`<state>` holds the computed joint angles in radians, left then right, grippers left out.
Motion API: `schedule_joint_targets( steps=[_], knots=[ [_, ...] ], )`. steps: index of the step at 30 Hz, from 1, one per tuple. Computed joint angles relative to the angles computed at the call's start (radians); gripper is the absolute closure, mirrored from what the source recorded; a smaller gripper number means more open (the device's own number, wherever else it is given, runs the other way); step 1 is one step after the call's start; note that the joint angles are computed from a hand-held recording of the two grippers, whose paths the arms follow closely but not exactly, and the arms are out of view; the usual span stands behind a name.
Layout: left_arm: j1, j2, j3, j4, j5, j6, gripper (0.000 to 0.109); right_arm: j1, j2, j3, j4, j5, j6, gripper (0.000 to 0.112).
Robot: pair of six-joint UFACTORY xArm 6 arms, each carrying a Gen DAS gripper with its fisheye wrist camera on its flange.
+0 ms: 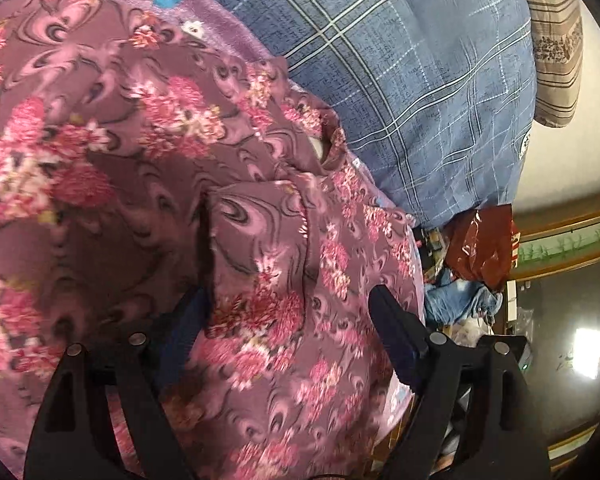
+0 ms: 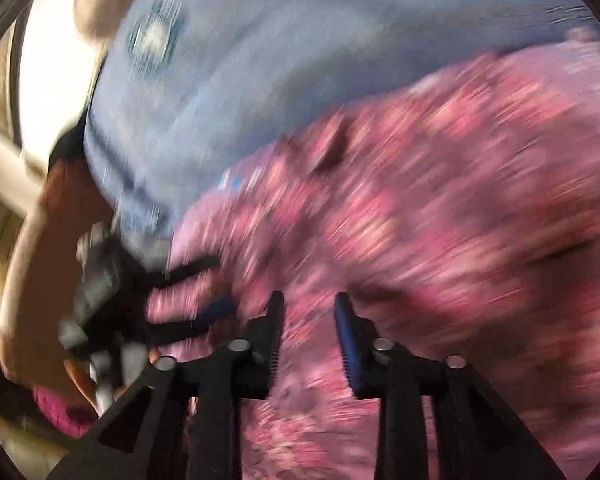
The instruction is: Fold small clothes
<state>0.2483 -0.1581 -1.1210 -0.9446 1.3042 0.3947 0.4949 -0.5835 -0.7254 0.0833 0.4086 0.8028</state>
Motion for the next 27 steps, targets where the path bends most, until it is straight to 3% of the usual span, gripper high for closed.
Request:
schedule_joint_targets(
  steps=[1, 2, 3, 8, 12, 15, 20, 22, 26, 27],
  knots=[
    [-0.014, -0.016, 0.024, -0.016, -0.04, 0.02, 0.046, -0.032, -0.025, 0.006, -0.038, 0.008, 0.037, 0.074],
    [-0.032, -0.036, 0.043, -0.016, -0.082, 0.042, 0.083, -0.083, -0.086, 0.031, -0.094, 0.039, 0.093, 0.073],
    [-0.047, -0.05, 0.051, -0.013, -0.109, 0.072, 0.102, -0.118, -0.127, 0.047, -0.116, 0.063, 0.116, 0.073],
    [-0.044, -0.162, 0.086, 0.06, -0.333, 0.062, 0.102, -0.274, -0.247, 0.102, -0.166, 0.141, 0.196, 0.072],
    [-0.032, -0.171, 0.083, 0.287, -0.475, -0.107, 0.102, -0.313, -0.224, 0.12, -0.214, 0.139, 0.239, 0.068],
    [0.001, -0.113, 0.043, 0.303, -0.389, -0.129, 0.102, -0.313, -0.16, 0.103, -0.201, 0.125, 0.236, 0.068],
    [0.008, -0.082, 0.023, 0.335, -0.338, -0.191, 0.101, -0.264, -0.027, 0.071, -0.09, 0.053, 0.117, 0.068],
    [0.019, -0.094, 0.032, 0.33, -0.354, -0.201, 0.096, -0.225, -0.003, 0.023, -0.182, 0.104, 0.098, 0.105],
    [0.015, -0.108, 0.064, 0.352, -0.412, -0.249, 0.067, -0.193, -0.004, -0.013, -0.38, 0.122, 0.212, 0.107],
    [-0.002, -0.094, 0.056, 0.402, -0.394, -0.259, 0.067, -0.193, 0.006, -0.025, -0.377, 0.15, 0.2, 0.106]
  ],
)
